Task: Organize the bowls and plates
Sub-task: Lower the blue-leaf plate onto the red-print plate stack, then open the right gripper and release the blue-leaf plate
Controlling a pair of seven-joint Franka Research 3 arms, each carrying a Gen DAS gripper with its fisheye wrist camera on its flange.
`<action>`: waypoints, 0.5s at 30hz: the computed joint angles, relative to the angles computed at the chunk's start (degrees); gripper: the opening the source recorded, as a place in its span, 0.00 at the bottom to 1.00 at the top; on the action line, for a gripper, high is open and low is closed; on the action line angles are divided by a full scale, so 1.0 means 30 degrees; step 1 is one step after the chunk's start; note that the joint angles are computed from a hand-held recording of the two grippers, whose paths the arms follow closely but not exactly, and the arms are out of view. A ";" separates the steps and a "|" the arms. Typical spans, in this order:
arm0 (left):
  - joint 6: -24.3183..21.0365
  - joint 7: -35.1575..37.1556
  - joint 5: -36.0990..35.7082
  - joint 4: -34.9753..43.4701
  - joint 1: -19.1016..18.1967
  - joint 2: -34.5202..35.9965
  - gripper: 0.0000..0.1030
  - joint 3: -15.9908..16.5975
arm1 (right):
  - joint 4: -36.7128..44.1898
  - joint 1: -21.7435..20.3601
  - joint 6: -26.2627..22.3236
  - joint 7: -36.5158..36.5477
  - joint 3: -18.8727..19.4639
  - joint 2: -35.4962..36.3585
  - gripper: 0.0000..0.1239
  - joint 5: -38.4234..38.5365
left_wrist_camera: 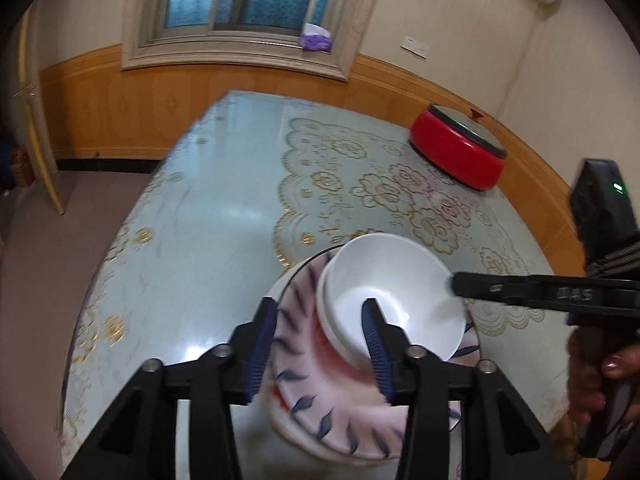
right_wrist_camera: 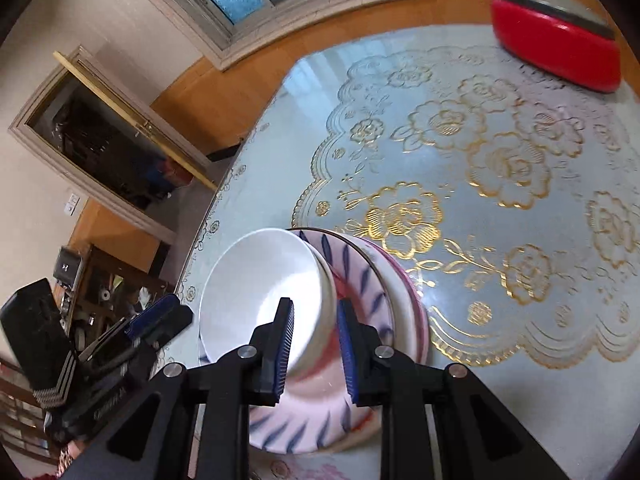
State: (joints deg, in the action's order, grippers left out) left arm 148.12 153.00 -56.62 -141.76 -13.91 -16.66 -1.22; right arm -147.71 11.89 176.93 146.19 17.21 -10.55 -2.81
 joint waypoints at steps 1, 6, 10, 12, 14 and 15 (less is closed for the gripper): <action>-0.0236 -0.0322 0.0435 0.0228 0.0033 0.0262 0.44 -0.0125 | 0.0417 0.0429 -0.0311 -0.0700 -0.0446 0.0424 0.17 0.0508; -0.1080 -0.2063 0.2451 0.1161 0.0344 0.1707 0.42 -0.0797 | 0.1701 0.1289 -0.1804 -0.0939 -0.1573 0.1721 0.19 0.0849; -0.1193 -0.2249 0.2938 0.1366 0.0466 0.2152 0.39 -0.1185 | 0.1980 0.2353 -0.2132 -0.2255 -0.2517 0.2229 0.20 0.2645; -0.0899 -0.2097 0.3072 0.1312 0.0442 0.2151 0.39 -0.1324 | 0.2164 0.2647 -0.2281 -0.2944 -0.2825 0.2588 0.18 0.3425; -0.0843 -0.1937 0.3175 0.1273 0.0427 0.2122 0.38 -0.1333 | 0.2195 0.2664 -0.2375 -0.2686 -0.2903 0.2630 0.18 0.2962; -0.0899 -0.1878 0.3271 0.1232 0.0454 0.2059 0.38 -0.1300 | 0.2421 0.2666 -0.2664 -0.2562 -0.2907 0.2730 0.18 0.2575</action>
State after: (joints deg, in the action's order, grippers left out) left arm 145.42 147.37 -46.81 -138.06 -12.55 -10.48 -5.12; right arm -140.44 19.89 168.94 138.50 8.49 -2.36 4.91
